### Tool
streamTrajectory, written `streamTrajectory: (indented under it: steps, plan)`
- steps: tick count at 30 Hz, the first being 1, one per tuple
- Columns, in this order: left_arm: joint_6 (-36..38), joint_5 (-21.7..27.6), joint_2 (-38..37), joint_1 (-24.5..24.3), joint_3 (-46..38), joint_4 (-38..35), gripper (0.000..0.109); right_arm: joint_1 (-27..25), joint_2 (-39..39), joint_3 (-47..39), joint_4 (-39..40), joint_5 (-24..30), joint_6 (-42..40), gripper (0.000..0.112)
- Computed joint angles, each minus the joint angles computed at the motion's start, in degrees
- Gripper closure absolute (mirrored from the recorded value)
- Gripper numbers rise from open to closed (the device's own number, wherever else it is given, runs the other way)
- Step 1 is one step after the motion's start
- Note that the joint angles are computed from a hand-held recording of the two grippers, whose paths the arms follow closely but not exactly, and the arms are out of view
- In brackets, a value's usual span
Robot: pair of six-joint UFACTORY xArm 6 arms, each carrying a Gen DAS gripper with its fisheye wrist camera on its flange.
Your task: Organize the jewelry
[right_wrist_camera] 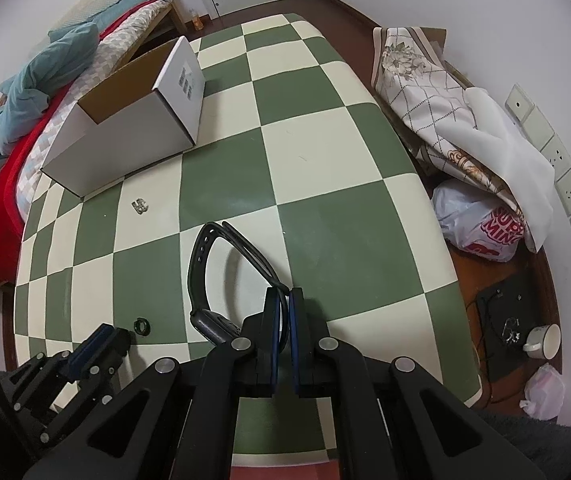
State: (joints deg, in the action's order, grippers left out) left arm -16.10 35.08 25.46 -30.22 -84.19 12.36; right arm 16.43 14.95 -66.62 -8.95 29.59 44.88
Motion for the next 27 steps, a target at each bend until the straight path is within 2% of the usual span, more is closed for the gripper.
streamTrajectory:
  steps: [8, 12, 14, 20, 22, 26, 27]
  plan:
    - [-3.31, -0.71, -0.85, 1.86, -0.14, 2.21, 0.107, 0.57, -0.28, -1.64, -2.40, -0.87, 2.04, 0.108]
    - [-1.93, -1.59, -1.82, 3.09, 0.57, -1.34, 0.105, 0.89, 0.31, -3.15, -1.92, -0.88, 1.52, 0.108]
    - [-3.35, -4.58, -3.75, 3.87, 3.44, -1.19, 0.105, 1.02, 0.25, -3.37, -1.99, -0.91, 1.69, 0.108]
    - [-3.84, -6.67, -6.08, 6.14, 6.33, -2.88, 0.105, 0.94, -0.60, -2.37, -2.15, -1.69, 2.58, 0.108]
    - [-2.97, -6.77, -6.42, 6.64, 6.75, -3.92, 0.105, 0.82, -0.99, -1.85, -2.34, -2.03, 3.01, 0.108]
    - [3.58, -3.89, -5.47, 5.86, 5.56, -9.84, 0.101, 0.70, -1.19, -1.27, -1.32, -2.25, 2.57, 0.108]
    - [3.63, -3.46, -5.29, 5.19, 5.62, -8.70, 0.095, 0.68, -1.15, -1.23, -1.17, -2.24, 2.52, 0.108]
